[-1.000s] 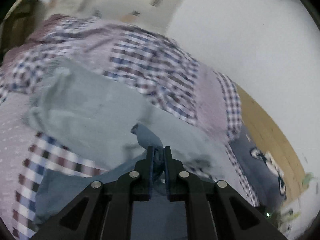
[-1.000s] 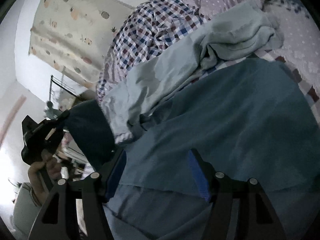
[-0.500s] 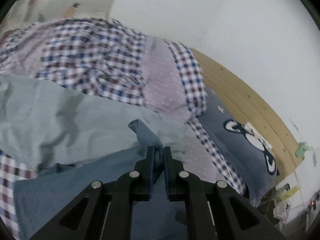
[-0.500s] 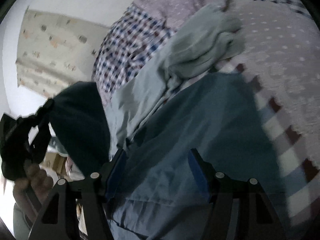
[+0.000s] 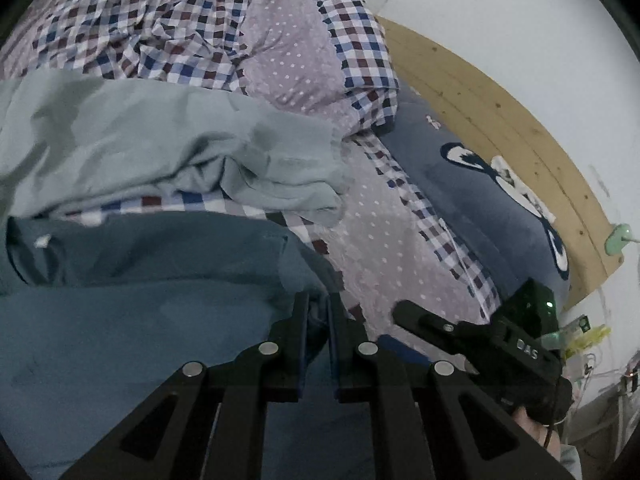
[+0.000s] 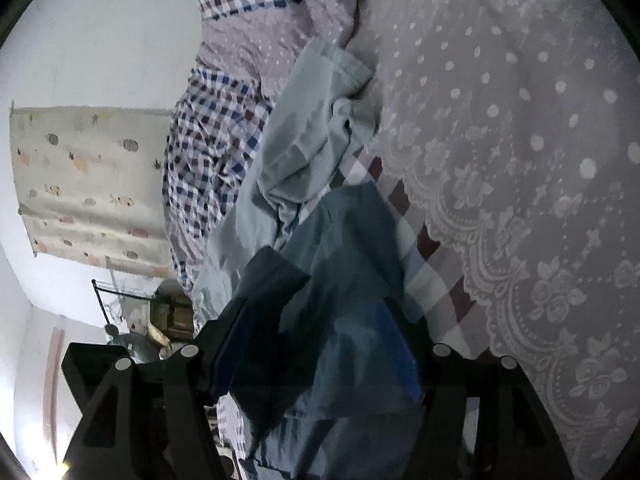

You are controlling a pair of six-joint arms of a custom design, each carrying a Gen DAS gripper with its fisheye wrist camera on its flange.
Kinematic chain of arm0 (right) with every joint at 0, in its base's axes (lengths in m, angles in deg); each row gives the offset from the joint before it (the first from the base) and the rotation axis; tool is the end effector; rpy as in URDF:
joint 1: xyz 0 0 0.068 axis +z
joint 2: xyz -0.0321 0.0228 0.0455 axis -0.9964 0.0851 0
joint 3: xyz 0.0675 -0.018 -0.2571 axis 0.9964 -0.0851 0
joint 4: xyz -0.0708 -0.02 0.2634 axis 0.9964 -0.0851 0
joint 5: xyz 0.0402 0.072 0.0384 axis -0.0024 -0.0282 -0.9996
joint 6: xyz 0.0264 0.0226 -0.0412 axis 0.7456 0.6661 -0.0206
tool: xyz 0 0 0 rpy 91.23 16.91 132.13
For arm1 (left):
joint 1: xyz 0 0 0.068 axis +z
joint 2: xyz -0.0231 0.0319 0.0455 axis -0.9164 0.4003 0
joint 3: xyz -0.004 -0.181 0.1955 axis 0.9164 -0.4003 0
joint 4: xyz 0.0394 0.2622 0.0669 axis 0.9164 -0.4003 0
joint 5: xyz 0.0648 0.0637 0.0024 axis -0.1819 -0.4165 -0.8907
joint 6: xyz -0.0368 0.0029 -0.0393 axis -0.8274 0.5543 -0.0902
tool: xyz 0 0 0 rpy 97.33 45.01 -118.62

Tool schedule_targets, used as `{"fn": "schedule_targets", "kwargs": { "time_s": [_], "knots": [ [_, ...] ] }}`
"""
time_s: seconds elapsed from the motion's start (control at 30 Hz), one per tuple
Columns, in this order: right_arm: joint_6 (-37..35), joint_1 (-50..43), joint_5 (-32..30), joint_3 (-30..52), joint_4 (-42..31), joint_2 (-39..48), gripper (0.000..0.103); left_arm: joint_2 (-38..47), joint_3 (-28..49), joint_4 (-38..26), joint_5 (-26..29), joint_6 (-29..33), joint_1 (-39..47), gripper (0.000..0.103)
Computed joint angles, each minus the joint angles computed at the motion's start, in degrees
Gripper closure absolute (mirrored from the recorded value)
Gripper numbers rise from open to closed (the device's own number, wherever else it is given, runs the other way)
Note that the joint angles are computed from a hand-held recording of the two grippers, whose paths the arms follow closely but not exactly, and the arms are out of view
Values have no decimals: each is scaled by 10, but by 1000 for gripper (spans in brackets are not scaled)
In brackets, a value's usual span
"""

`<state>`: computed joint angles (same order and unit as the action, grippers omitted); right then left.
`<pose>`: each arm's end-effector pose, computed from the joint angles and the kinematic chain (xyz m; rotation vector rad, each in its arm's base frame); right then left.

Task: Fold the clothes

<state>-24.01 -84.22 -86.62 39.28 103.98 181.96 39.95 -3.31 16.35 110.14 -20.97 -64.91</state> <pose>0.2971 0.0291 0.1117 0.5871 2.3138 1.3093 0.3112 -0.0105 0.1598 0.1331 2.4418 -0.6976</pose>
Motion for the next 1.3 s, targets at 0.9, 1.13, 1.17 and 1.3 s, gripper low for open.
{"fn": "schedule_targets", "kwargs": {
  "time_s": [0.9, 1.13, 1.17, 1.3],
  "knots": [
    [-152, 31, 96, 22, -129, -56, 34, 122, 164, -260, 227, 341, 647, 21],
    [-115, 53, 138, 13, -85, -57, 34, 279, 364, -315, 150, 373, 577, 21],
    [-112, 58, 147, 14, -81, -54, 34, 298, 396, -324, 139, 372, 559, 21],
    [-119, 80, 161, 30, -67, -31, 34, 428, 588, -453, 106, 403, 511, 21]
  ]
}}
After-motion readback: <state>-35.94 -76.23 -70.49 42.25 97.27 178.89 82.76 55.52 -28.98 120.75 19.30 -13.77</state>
